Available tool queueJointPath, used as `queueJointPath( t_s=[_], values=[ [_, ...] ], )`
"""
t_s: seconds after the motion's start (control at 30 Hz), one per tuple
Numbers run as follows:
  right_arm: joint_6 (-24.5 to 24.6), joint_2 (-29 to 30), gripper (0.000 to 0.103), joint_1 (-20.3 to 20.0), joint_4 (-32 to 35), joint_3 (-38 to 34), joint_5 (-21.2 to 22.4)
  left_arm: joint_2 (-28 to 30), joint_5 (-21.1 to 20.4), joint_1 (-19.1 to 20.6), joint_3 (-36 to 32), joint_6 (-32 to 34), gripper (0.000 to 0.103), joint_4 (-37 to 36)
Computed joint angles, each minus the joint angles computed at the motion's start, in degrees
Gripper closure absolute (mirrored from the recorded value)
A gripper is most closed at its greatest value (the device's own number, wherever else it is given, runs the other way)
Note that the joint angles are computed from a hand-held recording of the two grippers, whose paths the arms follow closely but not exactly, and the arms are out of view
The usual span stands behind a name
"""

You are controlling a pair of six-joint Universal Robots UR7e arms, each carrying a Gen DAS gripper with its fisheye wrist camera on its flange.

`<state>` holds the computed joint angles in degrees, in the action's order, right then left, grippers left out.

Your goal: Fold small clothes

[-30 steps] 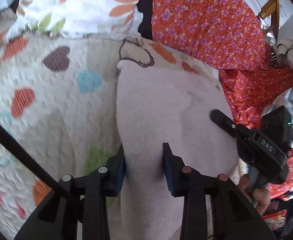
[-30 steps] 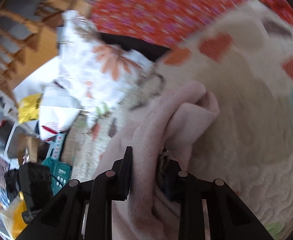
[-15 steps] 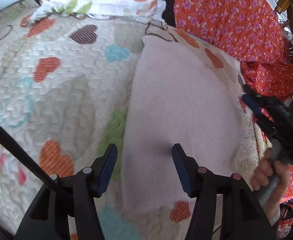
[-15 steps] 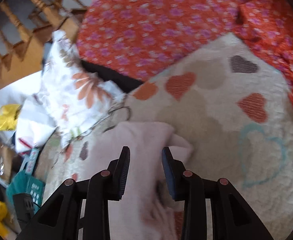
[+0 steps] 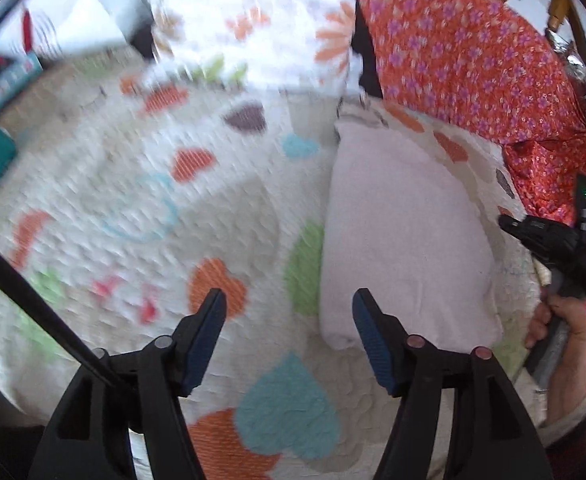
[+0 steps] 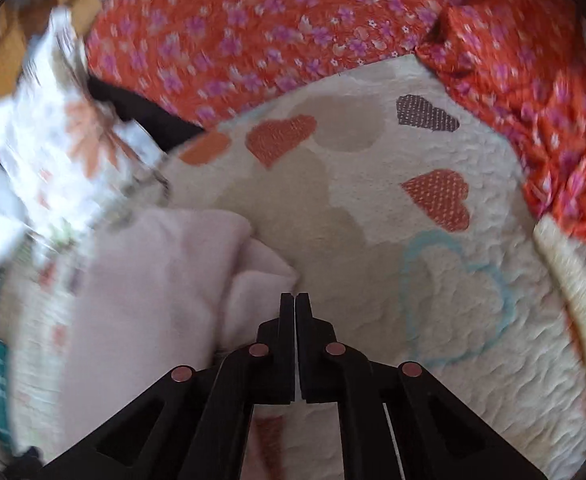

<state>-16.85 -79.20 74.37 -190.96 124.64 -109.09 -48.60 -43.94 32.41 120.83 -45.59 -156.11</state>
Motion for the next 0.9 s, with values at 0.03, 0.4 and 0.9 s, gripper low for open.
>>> queueJointPath(
  t_s=[0.03,0.4,0.9],
  values=[
    [-0.6,-0.49,0.1,0.52,-0.98,0.8,0.12,-0.55,4.2,-2.02,1.07,-1.29,0.03,0.66],
    [-6.18,-4.68,0.05,8.6,-8.02,13.12,-3.13,-8.07,27.03,-15.41,12.29,-5.43,0.0,-8.86],
    [-10.63,-2.23,0.038,11.73,-22.61,25.18,-12.01,-7.66,17.12,-14.48,12.42,-10.45,0.0,4.37]
  ],
)
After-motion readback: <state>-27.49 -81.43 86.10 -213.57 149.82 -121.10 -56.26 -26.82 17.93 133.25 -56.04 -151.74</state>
